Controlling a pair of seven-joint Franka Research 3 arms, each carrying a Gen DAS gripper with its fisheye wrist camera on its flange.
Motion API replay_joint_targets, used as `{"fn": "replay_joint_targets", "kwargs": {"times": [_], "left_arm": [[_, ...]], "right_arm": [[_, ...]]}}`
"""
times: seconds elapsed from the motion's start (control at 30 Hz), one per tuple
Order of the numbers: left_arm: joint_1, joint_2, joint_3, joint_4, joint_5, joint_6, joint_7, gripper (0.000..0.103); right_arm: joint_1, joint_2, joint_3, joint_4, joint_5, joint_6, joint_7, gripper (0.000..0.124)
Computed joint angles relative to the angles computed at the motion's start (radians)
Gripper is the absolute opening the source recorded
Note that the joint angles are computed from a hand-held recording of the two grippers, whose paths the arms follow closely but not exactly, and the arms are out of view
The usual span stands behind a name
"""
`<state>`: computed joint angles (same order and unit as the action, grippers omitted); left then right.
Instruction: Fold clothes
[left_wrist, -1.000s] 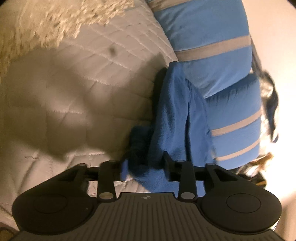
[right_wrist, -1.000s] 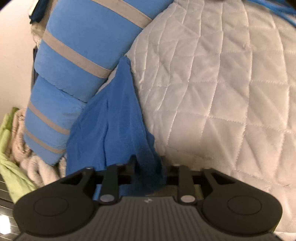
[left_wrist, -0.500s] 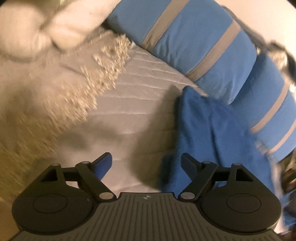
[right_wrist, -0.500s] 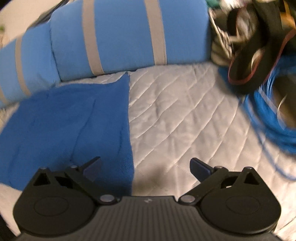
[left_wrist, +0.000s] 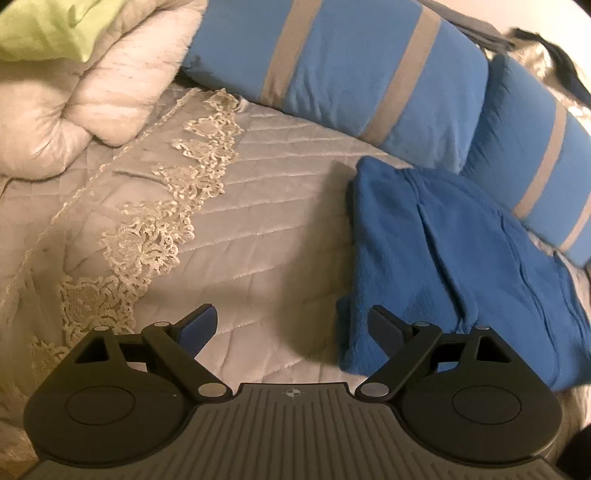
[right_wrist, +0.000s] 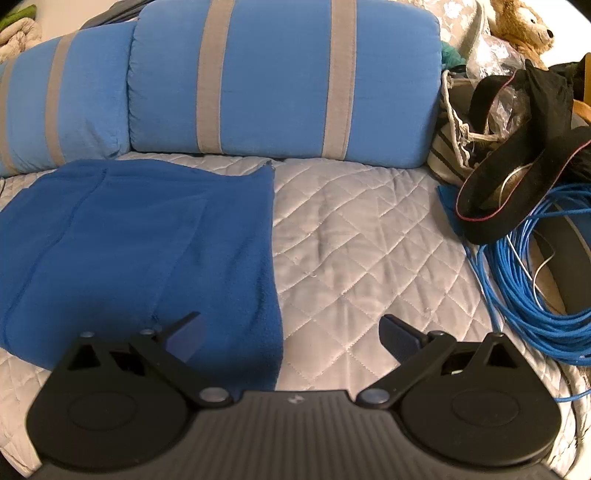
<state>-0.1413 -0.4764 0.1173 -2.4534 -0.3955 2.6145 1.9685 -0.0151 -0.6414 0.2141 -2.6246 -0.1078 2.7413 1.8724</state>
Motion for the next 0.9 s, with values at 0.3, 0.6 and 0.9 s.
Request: {"fn": "replay_joint_targets", "kwargs": {"times": [0.3,0.6,0.9], "left_arm": [[0.002,-0.064,0.082,0.145,-0.007,-0.255,0.167,0.09],[0.079,-0.046,0.138,0.412,-0.146,-0.545,0.231,0.09],[0.112,-0.047,0.131,0.491,-0.237,-0.613,0.243,0.09]], "right_arm": [[0.14,-0.08,-0.235,0.01,0.197,-0.002,-0.25,0.103],[0.169,-0.18,-0.406,0.208,0.361,-0.217,-0.537,0.103],[0.044,-0.176,-0.417,0.363,0.427,-0.307,-0.659,0.103]]}}
